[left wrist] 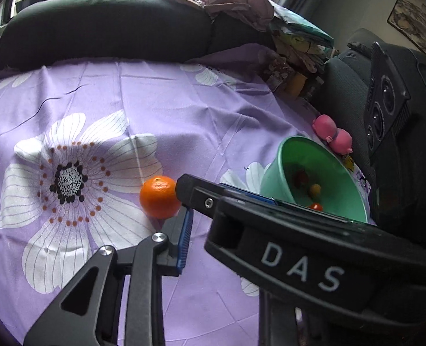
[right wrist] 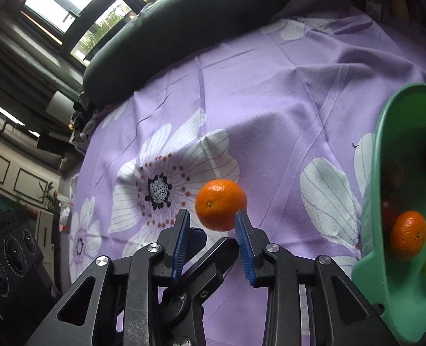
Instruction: Organize fruits
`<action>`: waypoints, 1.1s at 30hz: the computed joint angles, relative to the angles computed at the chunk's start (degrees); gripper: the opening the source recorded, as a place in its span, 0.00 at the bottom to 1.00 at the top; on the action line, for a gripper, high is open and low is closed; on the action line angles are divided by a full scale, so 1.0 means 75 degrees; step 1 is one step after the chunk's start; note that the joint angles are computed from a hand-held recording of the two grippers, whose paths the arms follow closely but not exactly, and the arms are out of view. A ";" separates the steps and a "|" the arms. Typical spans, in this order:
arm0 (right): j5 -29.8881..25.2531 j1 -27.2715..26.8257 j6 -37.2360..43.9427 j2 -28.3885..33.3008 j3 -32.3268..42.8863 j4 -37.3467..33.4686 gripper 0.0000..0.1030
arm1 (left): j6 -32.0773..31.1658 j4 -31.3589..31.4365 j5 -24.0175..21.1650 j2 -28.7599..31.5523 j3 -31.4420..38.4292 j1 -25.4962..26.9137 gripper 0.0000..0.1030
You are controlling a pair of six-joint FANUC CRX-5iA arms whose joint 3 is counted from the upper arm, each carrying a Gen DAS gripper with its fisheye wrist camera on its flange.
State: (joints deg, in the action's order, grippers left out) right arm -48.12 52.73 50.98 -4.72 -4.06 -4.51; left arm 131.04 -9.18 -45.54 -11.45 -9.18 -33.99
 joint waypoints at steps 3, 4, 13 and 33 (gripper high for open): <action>0.0341 0.0113 -0.0292 -0.0447 -0.0466 0.0674 0.35 | -0.0457 0.0272 0.0318 -0.0011 -0.0061 -0.0051 0.22; 0.0342 0.0058 -0.0232 -0.0504 -0.0495 0.0601 0.35 | -0.0631 0.0502 0.0379 -0.0004 -0.0120 0.0004 0.23; 0.0785 -0.0275 -0.0363 -0.0337 -0.0515 0.0358 0.49 | 0.1172 -0.0411 -0.0727 -0.0522 -0.0306 0.0631 0.55; -0.0964 -0.0518 0.1033 0.1654 0.1294 -0.1302 0.47 | -0.1082 0.2217 0.0177 0.0058 -0.1269 0.1371 0.32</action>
